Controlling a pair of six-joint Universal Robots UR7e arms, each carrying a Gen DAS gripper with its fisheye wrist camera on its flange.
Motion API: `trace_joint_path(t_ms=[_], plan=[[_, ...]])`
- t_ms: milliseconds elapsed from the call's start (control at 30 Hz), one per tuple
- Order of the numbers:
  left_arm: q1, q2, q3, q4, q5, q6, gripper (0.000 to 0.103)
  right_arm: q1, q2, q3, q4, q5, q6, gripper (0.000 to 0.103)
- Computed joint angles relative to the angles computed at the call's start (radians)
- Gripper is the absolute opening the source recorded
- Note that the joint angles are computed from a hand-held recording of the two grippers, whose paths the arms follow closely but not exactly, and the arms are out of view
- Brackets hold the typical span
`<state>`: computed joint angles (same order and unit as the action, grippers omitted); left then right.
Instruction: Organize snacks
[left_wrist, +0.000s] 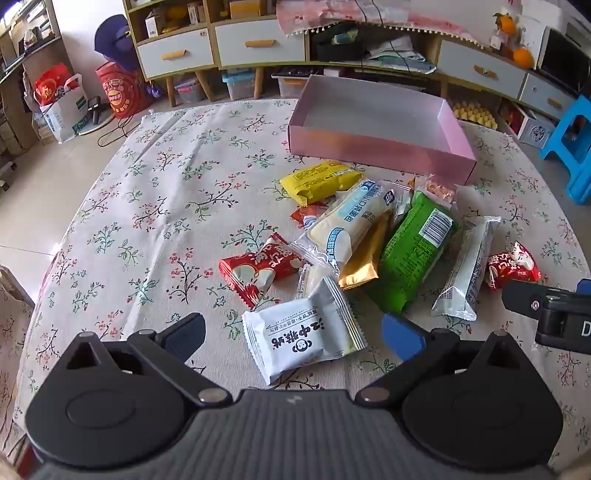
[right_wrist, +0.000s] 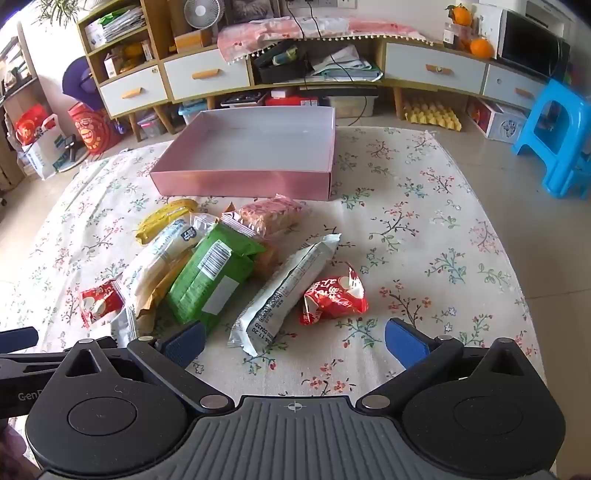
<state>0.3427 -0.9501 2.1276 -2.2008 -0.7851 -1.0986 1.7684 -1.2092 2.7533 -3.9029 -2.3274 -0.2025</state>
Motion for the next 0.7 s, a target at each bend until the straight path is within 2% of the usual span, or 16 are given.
trace_joint_path(t_ms=[700], plan=[[0.0,-0.001,-0.003,0.008,-0.004,-0.001,0.102,0.009,0.016,-0.004,-0.01,-0.017,-0.001,0.103]])
